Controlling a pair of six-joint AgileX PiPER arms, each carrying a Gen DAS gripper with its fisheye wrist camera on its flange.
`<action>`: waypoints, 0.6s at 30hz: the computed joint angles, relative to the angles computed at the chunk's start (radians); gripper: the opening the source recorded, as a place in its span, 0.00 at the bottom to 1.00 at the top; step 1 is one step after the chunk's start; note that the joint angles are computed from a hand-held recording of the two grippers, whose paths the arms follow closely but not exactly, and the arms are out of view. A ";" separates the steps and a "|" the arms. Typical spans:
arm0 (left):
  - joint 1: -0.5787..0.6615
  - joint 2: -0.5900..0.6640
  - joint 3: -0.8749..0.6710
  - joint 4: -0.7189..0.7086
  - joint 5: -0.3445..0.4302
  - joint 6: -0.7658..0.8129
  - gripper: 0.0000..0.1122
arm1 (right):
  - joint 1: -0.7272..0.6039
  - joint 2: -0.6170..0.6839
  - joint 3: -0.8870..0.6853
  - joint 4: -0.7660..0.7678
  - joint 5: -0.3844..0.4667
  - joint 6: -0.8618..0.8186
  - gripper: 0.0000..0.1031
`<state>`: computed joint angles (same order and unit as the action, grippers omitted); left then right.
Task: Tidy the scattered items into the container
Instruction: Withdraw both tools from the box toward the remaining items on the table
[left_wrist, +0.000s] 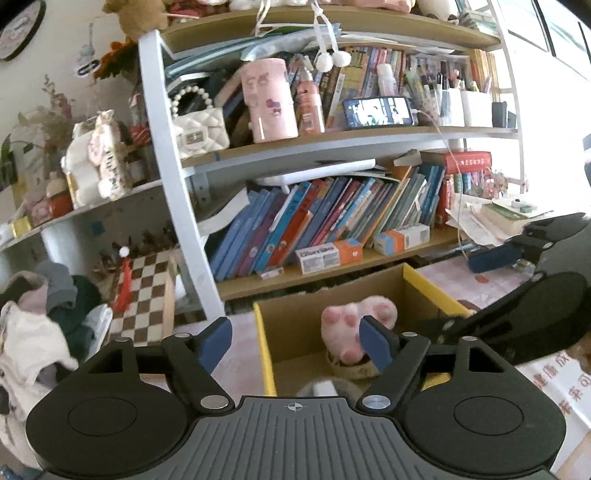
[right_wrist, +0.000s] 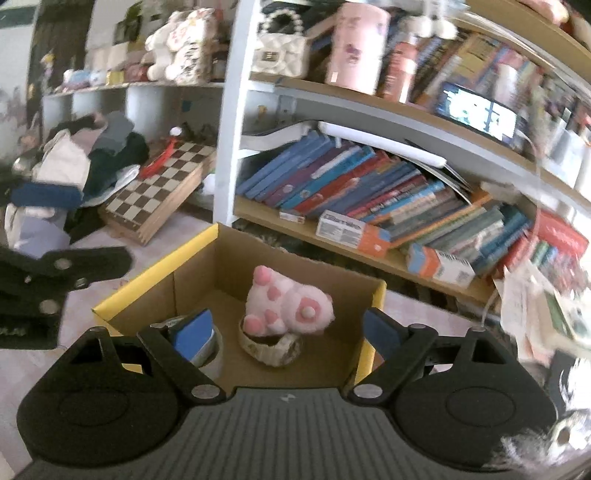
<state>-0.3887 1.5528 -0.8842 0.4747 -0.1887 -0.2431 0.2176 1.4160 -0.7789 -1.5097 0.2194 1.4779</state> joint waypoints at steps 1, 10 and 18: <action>0.009 -0.015 0.018 0.042 -0.002 -0.044 0.70 | 0.014 -0.016 0.019 -0.015 0.021 0.039 0.86; 0.071 -0.141 0.174 0.157 -0.034 -0.175 0.74 | 0.198 -0.176 0.198 -0.052 0.271 0.323 0.86; 0.090 -0.215 0.307 0.052 -0.027 -0.076 0.76 | 0.392 -0.257 0.314 0.071 0.471 0.378 0.86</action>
<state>-0.2987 1.3376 -0.5773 0.5265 -0.2155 -0.3190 0.6101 1.1586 -0.4648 -1.4392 0.6903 1.8555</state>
